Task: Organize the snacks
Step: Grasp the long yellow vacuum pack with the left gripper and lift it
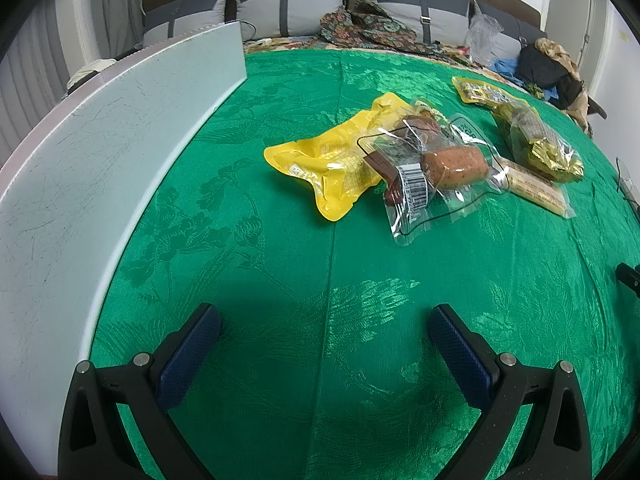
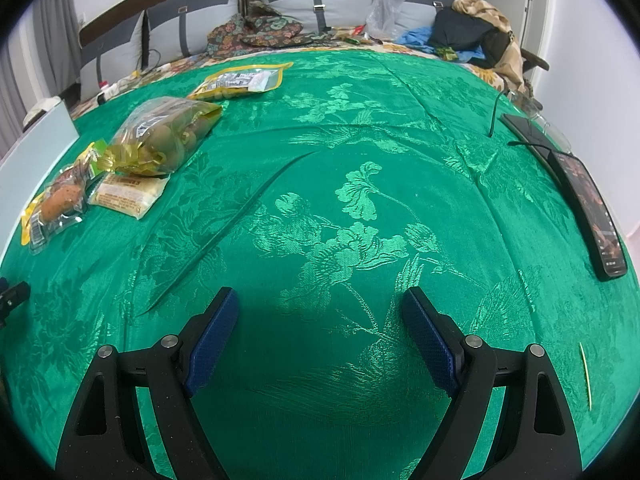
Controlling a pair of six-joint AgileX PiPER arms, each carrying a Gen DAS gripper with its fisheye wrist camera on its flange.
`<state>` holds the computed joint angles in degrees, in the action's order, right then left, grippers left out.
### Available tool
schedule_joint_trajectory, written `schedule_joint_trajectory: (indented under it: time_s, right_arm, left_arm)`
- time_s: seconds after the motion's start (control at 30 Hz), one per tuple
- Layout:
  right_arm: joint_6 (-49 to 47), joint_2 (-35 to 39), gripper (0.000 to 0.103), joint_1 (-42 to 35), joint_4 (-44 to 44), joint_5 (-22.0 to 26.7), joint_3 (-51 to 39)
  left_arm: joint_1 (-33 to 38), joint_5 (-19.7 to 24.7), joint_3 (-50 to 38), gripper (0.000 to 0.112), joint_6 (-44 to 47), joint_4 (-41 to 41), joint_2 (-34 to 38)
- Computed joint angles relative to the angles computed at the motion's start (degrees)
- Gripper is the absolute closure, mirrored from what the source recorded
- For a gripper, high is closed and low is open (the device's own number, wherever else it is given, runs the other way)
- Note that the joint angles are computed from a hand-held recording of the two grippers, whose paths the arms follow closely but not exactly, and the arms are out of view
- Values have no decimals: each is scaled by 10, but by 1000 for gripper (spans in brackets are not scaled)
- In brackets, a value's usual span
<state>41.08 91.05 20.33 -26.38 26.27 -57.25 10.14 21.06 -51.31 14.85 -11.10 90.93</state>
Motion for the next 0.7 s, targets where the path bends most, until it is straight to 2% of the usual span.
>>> schedule_joint_trajectory:
  time_s: [0.13, 0.2, 0.3, 0.4, 0.47, 0.5, 0.6, 0.63, 0.7]
  right_arm:
    - [0, 0, 16, 0, 0, 0, 0]
    - [2, -3, 16, 1, 1, -1, 2]
    - [6, -1, 16, 4, -1, -1, 1]
    - [4, -2, 16, 3, 1, -2, 1]
    - [4, -2, 16, 3, 1, -2, 1]
    - [8, 0, 16, 5, -1, -2, 0]
    - [8, 0, 16, 5, -2, -1, 0]
    - [5, -2, 16, 3, 0, -2, 1]
    - [6, -1, 16, 4, 0, -3, 1]
  left_arm:
    - [35, 126, -62, 10, 74, -38, 13]
    - [63, 163, -88, 10, 129, -91, 9]
    - [71, 191, -141, 10, 138, -98, 20]
    - [45, 214, -235, 13, 76, -23, 68]
    - [29, 229, -299, 25, 28, 28, 108]
    - [21, 241, -340, 27, 2, 53, 137]
    - [-2, 311, -473, 29, -57, 120, 236]
    - [-10, 329, -501, 32, -58, 128, 258]
    - [-22, 336, -516, 32, -13, 102, 271]
